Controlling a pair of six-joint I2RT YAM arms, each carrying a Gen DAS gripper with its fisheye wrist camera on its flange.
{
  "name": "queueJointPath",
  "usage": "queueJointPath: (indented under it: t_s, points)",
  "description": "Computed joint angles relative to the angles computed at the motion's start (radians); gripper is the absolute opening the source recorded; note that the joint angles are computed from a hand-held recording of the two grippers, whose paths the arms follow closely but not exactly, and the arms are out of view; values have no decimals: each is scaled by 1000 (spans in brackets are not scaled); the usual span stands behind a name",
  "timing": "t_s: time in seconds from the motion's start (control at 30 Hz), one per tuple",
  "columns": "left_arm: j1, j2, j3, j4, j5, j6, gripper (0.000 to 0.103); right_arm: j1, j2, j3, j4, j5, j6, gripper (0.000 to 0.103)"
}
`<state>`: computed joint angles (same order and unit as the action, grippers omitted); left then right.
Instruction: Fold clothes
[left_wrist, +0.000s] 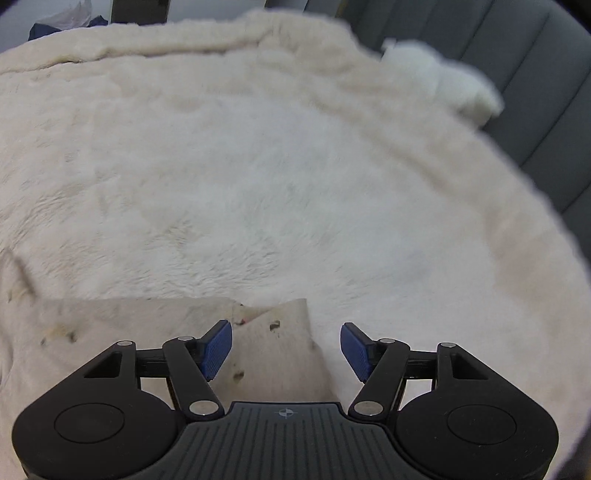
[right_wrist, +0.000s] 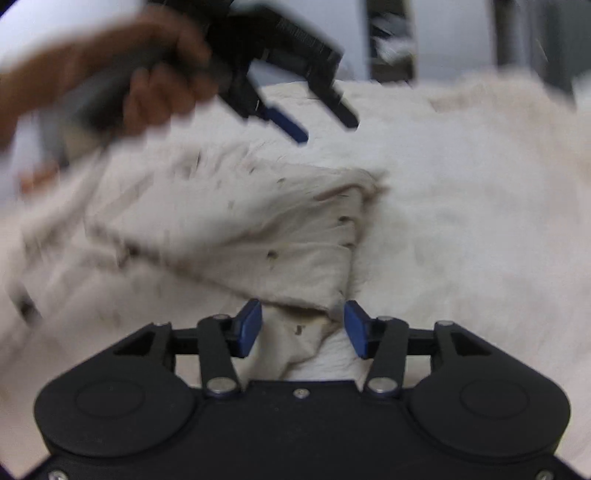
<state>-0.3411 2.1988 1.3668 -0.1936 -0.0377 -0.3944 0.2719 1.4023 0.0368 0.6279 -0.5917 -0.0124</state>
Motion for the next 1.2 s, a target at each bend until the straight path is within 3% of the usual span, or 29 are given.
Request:
queueJointPath:
  t_s: [0.03,0.13,0.2,0.23,0.27,0.3,0.4,0.5,0.67,0.73,0.8,0.9,0.97,1.03,1.2]
  points:
    - [-7,45,62,-41,-15,3,56,-70,78,48,-9,-96,79,46]
    - [-18,127,180,-124,-46,23,45,-105,167,102,-22,-141,146,44]
    - [-25,163,239,-172,-66,36,27,-109,222,129,-22,-142,185,35]
    - [-29,191,278,-199,-73,43,23,-110,259,137,-1,-147,211,35]
    - [-31,212,305,-211,-75,46,11,-110,294,150,12,-164,236,31]
    - [-31,223,318,-215,-76,48,0,-109,299,151,14,-166,240,19]
    - [-36,232,324,-193,-122,66,0,-117,303,149,10,-180,236,3]
    - [-43,220,311,-153,-174,81,0,-135,247,146,-83,-193,182,2]
    - [-47,252,352,-154,-169,101,1,-237,0,124,-385,-252,5,2]
    - [-46,263,374,-172,-160,88,11,-265,-20,142,-478,-261,-59,3]
    - [-46,250,364,-169,-170,73,43,-279,-69,136,-513,-190,-52,11]
    - [-32,101,199,-82,-156,76,47,-335,-99,122,-505,-196,-23,12]
    - [-26,-12,83,-48,-168,83,48,-413,-112,144,-606,-274,-91,14]
    - [-14,-137,-41,-20,-168,98,48,-423,-136,153,-668,-275,-124,19]
    - [46,-576,-413,-37,-201,166,56,-351,-298,129,-785,-216,-120,44]
